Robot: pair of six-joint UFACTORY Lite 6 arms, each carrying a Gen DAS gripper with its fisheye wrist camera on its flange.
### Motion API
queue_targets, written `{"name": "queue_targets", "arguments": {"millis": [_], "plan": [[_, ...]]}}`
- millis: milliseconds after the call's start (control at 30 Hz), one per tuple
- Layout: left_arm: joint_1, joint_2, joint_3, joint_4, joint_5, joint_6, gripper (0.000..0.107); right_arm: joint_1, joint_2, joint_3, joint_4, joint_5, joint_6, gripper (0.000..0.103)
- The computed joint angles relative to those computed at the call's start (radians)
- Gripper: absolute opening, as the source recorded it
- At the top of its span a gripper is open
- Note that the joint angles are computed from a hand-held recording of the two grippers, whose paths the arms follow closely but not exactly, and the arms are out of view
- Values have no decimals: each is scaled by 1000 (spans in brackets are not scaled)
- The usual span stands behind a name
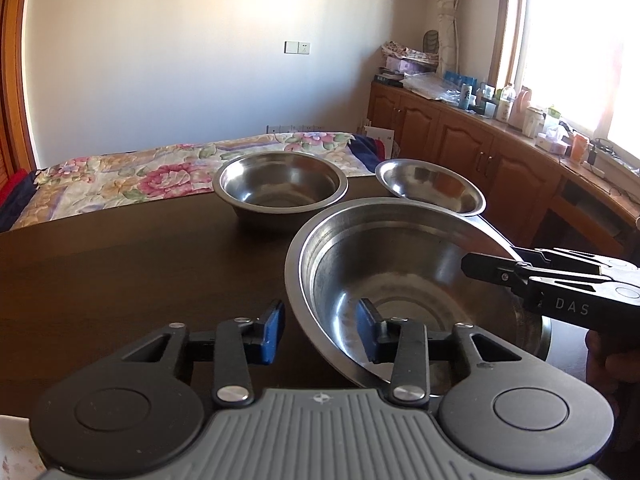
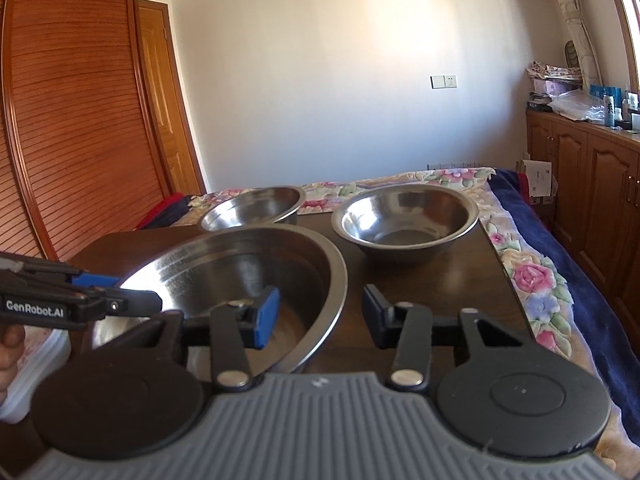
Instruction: Organize plates and bowls
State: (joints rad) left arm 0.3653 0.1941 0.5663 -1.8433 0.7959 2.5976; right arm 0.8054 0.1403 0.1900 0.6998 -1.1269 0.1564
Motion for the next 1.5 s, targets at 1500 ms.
{"name": "queue_targets", "arguments": {"millis": [1500], "plan": [[464,-161,-151,465,249,-49,30,546,-51,39,613,-22,-135,25]]}}
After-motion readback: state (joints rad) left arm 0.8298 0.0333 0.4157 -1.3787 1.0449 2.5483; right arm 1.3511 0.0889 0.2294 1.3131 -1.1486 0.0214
